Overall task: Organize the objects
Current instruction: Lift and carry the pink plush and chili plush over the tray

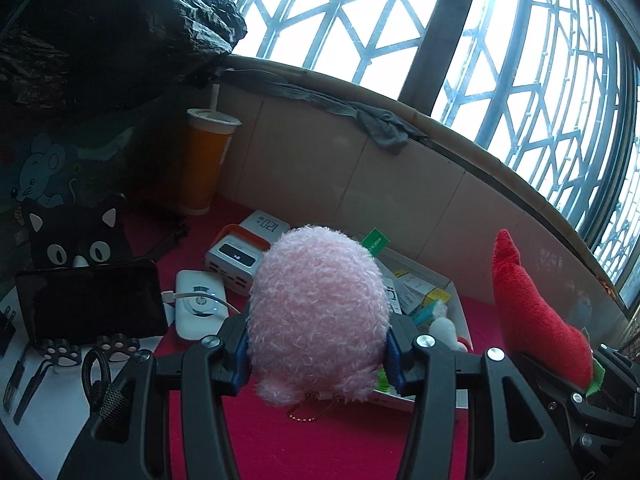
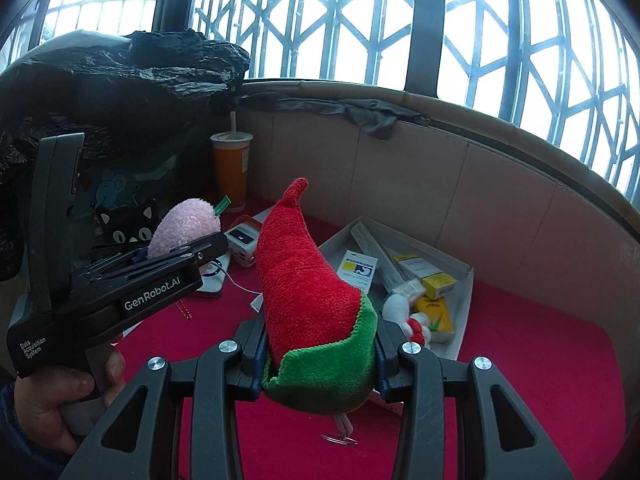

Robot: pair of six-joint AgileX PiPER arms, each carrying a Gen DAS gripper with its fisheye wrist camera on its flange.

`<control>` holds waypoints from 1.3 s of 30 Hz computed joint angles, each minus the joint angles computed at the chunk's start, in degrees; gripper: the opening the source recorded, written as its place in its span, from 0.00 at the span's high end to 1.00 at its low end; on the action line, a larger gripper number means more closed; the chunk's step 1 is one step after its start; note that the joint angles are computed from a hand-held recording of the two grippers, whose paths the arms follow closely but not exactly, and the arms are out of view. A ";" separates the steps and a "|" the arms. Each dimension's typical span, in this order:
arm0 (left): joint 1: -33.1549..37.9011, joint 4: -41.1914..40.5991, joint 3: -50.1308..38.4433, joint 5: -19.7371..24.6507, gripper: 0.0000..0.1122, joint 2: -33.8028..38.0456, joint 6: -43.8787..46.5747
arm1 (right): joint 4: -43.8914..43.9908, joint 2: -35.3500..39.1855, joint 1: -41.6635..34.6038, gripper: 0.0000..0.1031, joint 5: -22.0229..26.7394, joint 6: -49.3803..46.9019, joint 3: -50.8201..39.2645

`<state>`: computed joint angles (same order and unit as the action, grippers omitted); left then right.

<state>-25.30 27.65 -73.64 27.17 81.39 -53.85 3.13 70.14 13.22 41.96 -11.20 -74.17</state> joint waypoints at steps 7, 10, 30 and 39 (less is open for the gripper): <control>-2.42 4.60 -3.39 4.27 0.55 2.41 -2.67 | 6.70 1.53 -4.17 0.58 0.77 -4.37 -1.18; -4.75 7.08 -5.98 7.15 0.55 4.21 -3.37 | 11.79 1.91 -8.01 0.58 1.36 -7.87 -1.20; -21.42 12.56 -33.55 25.81 0.55 22.55 5.52 | 41.38 5.14 -39.24 0.58 11.14 -30.16 -2.35; -26.98 11.36 -54.19 34.89 0.55 34.88 15.14 | 48.81 8.41 -51.76 0.58 16.32 -34.47 -4.43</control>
<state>-52.29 39.02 -127.83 62.06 116.27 -38.71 51.94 78.55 -38.54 58.28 -45.67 -78.60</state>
